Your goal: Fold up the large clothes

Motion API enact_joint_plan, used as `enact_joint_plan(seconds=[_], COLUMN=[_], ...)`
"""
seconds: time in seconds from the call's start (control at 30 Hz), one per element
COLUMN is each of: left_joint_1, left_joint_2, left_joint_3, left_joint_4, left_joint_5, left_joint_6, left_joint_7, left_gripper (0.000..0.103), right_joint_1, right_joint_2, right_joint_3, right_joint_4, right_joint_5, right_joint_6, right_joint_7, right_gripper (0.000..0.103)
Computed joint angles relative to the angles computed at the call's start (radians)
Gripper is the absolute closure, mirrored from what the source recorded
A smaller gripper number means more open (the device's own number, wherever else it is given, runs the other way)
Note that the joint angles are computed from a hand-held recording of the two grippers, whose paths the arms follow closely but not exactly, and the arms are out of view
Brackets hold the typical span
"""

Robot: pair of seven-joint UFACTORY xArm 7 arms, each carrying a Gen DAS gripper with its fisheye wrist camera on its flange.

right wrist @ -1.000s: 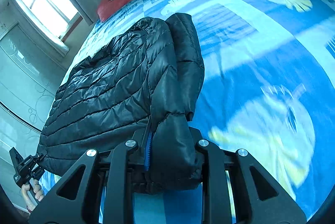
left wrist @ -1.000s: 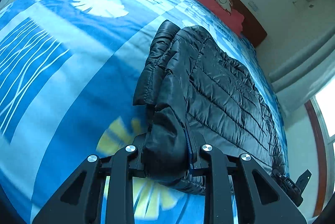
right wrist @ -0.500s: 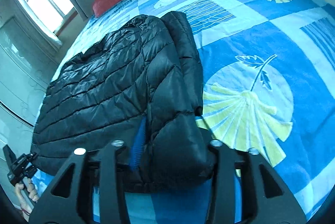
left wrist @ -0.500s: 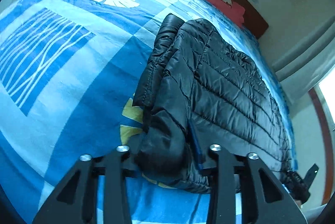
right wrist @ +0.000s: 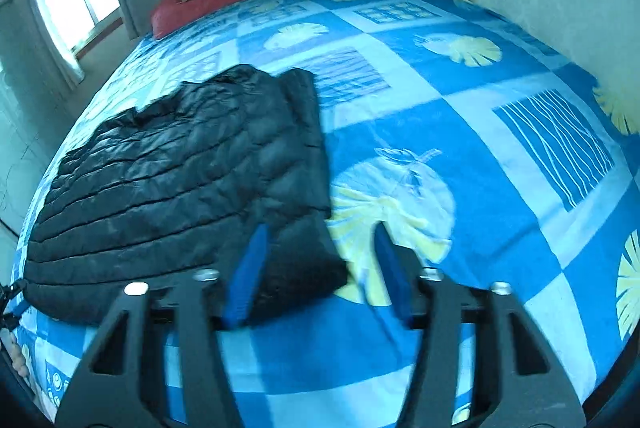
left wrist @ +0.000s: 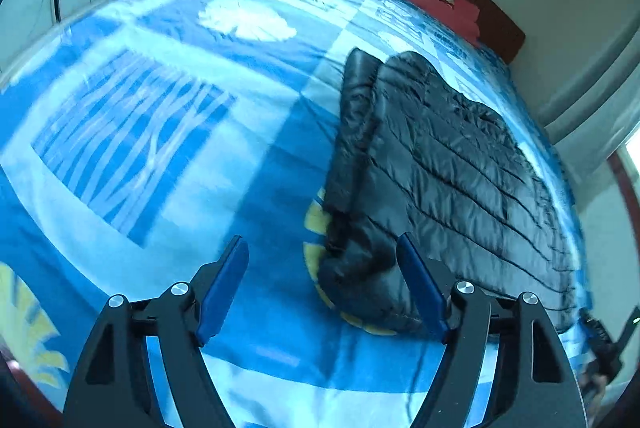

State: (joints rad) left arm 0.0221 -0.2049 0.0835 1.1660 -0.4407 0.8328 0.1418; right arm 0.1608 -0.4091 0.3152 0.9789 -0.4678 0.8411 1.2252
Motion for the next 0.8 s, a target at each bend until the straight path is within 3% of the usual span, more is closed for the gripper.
enact_joint_plan(seconds=[0.13,0.3,0.53,0.7,0.8], left_joint_1=[0.005,0.018,0.038,0.048,0.053], left_joint_2=[0.065,0.157,0.292,0.351,0.384], left_joint_3=[0.001,-0.018,-0.060,-0.085,-0.094], left_joint_4=[0.081,0.193,0.368,0.433,0.468], left_joint_5=[0.015,0.023,0.003,-0.013,-0.011], left_joint_6=[0.039,0.068,0.118,0.149,0.167], left_joint_7=[0.023,0.069,0.084,0.093,0.084], left_gripper=[0.027,0.027,0.027,0.027,0.027], right_joint_1=[0.034,0.111,0.216,0.267,0.292], right_joint_2=[0.157,0.424,0.710,0.825,0.841], right_joint_3=[0.003,-0.020,-0.083,-0.131,-0.170], right_joint_4=[0.125,0.401,0.754,0.864,0.851], right_joint_5=[-0.004,-0.035,-0.029,0.033,0.052], right_joint_6=[-0.061,-0.084,-0.026,0.026,0.008], right_joint_7=[-0.050,-0.137,-0.236,-0.297,-0.299], right_gripper=[0.057,0.058,0.058,0.056,0.056])
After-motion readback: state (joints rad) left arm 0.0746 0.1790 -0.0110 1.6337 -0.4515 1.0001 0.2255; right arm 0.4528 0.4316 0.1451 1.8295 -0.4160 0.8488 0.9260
